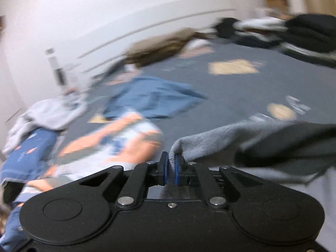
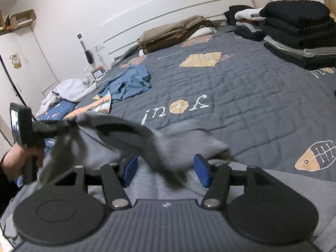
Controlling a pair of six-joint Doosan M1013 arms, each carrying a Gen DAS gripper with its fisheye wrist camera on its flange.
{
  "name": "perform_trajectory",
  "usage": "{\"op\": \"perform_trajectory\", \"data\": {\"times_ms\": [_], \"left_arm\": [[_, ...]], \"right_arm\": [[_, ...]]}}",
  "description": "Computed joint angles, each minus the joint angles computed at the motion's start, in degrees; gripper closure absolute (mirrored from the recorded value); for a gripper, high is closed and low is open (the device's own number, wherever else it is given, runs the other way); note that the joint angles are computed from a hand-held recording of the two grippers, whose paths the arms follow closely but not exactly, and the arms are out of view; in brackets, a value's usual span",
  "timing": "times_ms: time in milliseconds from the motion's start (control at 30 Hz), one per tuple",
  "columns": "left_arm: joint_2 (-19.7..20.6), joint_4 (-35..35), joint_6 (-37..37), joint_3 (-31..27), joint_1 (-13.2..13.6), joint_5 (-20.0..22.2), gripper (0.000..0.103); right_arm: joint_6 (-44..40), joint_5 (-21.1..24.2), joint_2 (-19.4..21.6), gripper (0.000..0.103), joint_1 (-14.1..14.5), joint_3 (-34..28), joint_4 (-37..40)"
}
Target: Fold clothes
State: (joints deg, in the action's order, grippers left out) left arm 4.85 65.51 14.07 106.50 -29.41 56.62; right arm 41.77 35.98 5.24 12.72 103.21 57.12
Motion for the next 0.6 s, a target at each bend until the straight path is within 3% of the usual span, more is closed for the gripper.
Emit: {"op": "perform_trajectory", "data": {"times_ms": [133, 267, 367, 467, 600], "left_arm": [[0.2, -6.0, 1.2, -1.5, 2.8, 0.0, 0.092], [-2.6, -6.5, 0.3, 0.7, 2.3, -6.6, 0.072], [-3.1, -11.2, 9.2, 0.8, 1.4, -14.9, 0.054], [-1.7, -14.1, 16.7, 0.2, -0.5, -20.9, 0.052], [1.4, -17.0, 26.4, -1.7, -3.6, -26.1, 0.042]], "right_arm": [[1.2, -0.4, 0.4, 0.045, 0.2, -0.1, -1.1], [1.4, 0.1, 0.8, 0.045, 0.2, -0.4, -1.1], [1.5, 0.3, 1.0, 0.045, 0.2, -0.6, -1.0], [1.6, 0.5, 1.0, 0.045, 0.1, -0.6, -1.1], [1.5, 0.6, 0.9, 0.045, -0.4, -0.6, -0.9]]}}
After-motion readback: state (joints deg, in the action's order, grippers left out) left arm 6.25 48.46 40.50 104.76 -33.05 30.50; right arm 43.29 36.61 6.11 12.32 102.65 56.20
